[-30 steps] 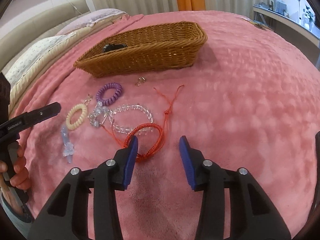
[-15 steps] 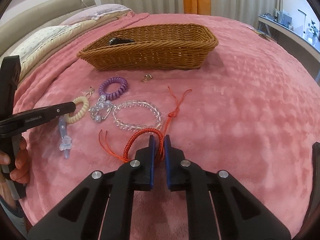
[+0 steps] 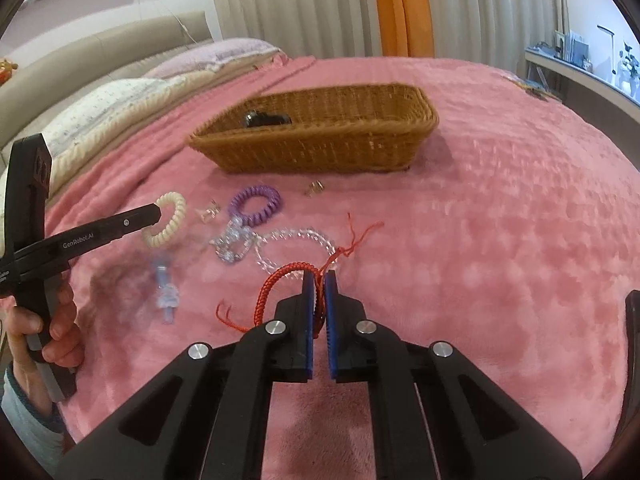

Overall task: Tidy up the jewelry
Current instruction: 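Carry the hair tie and red cord into the basket and open both tools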

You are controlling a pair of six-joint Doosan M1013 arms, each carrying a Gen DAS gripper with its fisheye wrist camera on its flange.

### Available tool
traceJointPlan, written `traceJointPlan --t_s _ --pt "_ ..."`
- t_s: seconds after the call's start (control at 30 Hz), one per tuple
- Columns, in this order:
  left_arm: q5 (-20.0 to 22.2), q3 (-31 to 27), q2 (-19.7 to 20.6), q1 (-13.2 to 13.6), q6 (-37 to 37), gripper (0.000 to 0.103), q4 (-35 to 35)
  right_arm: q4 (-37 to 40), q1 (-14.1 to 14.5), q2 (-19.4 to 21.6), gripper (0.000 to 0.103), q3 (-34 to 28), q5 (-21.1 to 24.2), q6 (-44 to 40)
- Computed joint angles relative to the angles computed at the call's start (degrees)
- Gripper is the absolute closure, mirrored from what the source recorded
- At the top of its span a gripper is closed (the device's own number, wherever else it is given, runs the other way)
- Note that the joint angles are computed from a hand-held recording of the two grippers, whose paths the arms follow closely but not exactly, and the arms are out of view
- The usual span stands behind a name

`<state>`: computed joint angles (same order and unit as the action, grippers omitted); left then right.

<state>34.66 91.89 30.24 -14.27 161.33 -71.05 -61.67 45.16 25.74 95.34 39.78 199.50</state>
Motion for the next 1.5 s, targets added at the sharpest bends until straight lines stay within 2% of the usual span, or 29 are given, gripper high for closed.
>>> traceJointPlan --t_s 0.2,0.4,0.57,0.63,0.73,0.93,1.03,1.2,1.4,1.5 --pt "0.69 1.70 -1.58 0.41 6.58 0.094 -8.54 -5.91 1.09 -0.97 0.099 0.54 2.09 4.66" --pt "1.89 2.18 -3.59 0.24 11.05 0.094 -12.46 -8.32 1.21 -2.51 0.099 -0.01 4.57 5.39" --pt "1.19 0.72 -4.64 -0.19 10.11 0.094 -12.92 -7.82 0.06 -3.48 0.099 -2.35 7.07 -0.13" --pt "1.00 -0.57 -4.72 -0.45 9.12 0.094 -12.87 -8.82 -0.33 -3.57 0.099 -3.51 9.44 -1.07" --pt "-0.14 -2.59 -4.60 -1.25 8.14 0.094 -12.67 -9.34 -1.81 -3.72 0.099 -4.40 9.17 -1.75" --pt "-2.14 -7.92 -1.95 -3.22 2.84 0.094 -8.66 -8.47 -6.20 -2.14 0.099 -7.24 6.34 -3.99" --pt "-3.50 -10.93 0.37 -4.39 0.06 0.094 -6.25 -7.32 -8.43 -0.88 0.099 -8.26 3.27 -4.80" --pt "-6.17 -14.33 3.93 -6.01 -0.26 0.094 -4.06 -2.22 -11.71 2.23 0.099 -10.20 -0.13 -8.06" --pt "-6.24 -18.17 7.73 -6.91 -10.43 0.094 7.26 5.44 -14.21 5.17 0.099 -11.38 -4.02 -13.76" --pt "-5.51 -19.16 8.74 -7.21 -12.89 0.094 11.73 8.77 -14.72 5.88 0.099 -11.72 -4.43 -17.08"
